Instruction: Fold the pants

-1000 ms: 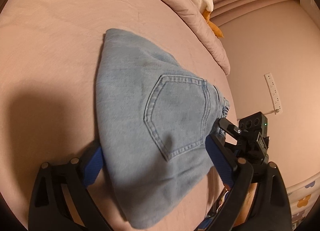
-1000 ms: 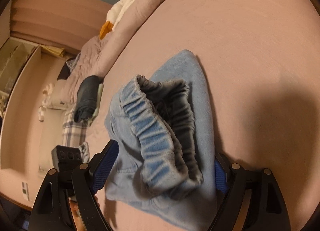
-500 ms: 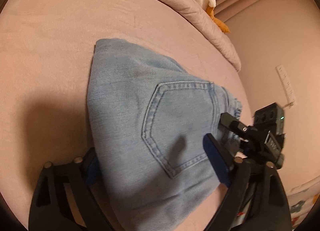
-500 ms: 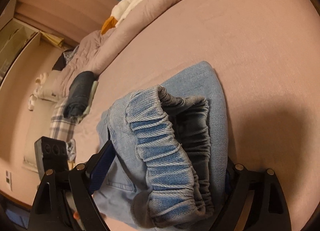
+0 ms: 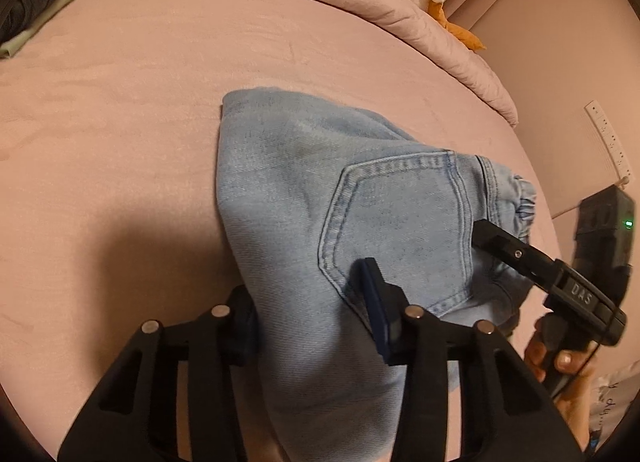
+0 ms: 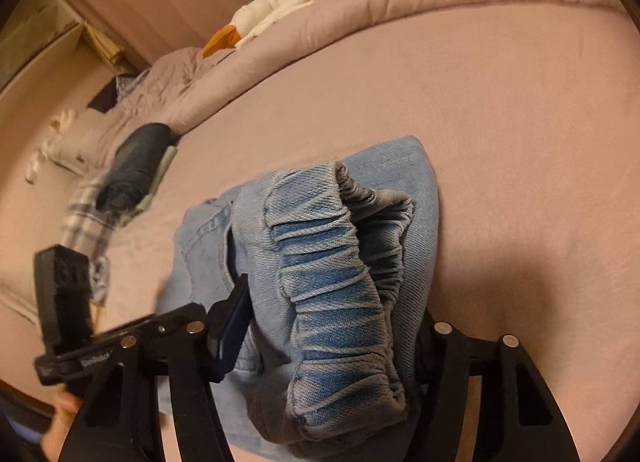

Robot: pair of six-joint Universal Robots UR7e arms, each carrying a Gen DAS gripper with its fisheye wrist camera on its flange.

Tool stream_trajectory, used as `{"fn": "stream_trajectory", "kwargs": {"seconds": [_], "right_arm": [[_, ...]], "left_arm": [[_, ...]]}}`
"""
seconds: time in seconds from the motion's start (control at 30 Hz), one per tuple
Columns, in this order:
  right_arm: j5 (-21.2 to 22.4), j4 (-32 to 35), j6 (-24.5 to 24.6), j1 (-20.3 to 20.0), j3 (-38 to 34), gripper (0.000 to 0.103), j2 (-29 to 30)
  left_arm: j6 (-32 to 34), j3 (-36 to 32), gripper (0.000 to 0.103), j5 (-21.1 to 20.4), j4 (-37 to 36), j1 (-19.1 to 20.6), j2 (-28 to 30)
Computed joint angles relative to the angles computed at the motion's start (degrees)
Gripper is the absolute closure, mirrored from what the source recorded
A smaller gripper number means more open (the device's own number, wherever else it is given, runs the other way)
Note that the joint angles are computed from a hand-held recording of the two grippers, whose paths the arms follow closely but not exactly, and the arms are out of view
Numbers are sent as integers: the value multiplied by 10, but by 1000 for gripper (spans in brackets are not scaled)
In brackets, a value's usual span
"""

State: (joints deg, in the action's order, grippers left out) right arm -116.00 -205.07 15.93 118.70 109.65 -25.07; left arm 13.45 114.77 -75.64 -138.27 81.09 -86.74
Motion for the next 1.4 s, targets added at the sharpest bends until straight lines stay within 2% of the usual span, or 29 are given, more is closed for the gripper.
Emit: {"fn": "stream_trajectory", "kwargs": {"seconds": [0.17, 0.3, 0.47, 0.63, 0.83, 1.17, 1.4], "right_arm": [[-80, 2, -39, 41, -22, 44, 14], [-104, -10, -64, 61, -29, 46, 19], [-110, -20, -70, 80, -29, 47, 25], [-104, -25, -49, 95, -33, 47, 38], [-105, -1, -48, 120, -48, 47, 45], [-115, 9, -78, 160, -77, 47, 60], [-121, 12, -96, 180, -91, 47, 66]], "left_arm": [[22, 30, 73, 37, -43, -21, -16], [36, 49, 75, 60, -67, -36, -32], [39, 65, 75, 79, -67, -40, -59], [42, 79, 75, 94, -58, -38, -92], [38, 93, 75, 100, -46, -34, -135], [60, 130, 75, 126, -57, -45, -222], [63, 136, 75, 129, -60, -50, -252]]}}
